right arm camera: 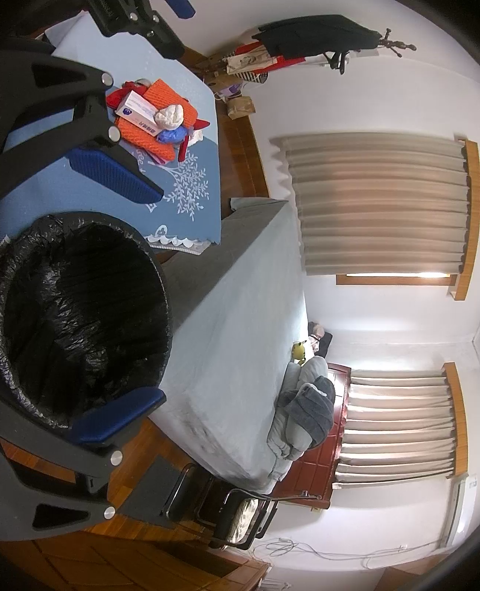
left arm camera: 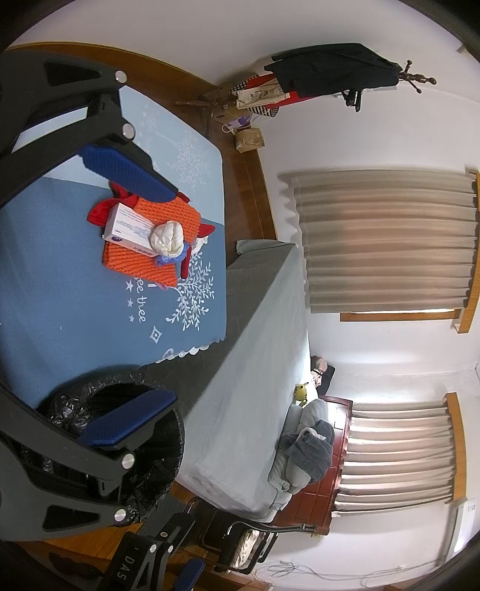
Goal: Collect trash
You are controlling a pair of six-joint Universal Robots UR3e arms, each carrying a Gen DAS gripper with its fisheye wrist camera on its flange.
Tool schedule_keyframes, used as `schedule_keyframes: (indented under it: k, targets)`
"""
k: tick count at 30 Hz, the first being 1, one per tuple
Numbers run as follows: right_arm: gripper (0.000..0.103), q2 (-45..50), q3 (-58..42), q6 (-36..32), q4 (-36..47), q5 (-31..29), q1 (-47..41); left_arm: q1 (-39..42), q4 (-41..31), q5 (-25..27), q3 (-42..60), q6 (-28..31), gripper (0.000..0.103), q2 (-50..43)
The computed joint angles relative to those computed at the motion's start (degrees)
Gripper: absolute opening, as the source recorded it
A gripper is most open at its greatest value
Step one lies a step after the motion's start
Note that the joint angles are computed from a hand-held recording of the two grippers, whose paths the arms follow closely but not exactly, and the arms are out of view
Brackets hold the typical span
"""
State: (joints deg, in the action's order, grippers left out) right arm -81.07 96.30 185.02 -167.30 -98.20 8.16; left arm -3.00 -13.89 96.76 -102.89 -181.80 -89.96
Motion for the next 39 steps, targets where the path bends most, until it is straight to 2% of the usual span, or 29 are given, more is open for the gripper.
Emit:
schedule_keyframes:
  k: [39]
  targets:
    - [0.097,0.15,-0.18,0.21,0.39,-0.19,0.32,0.81,-0.75,-0.8,0.25,0.17,0.098,0.56]
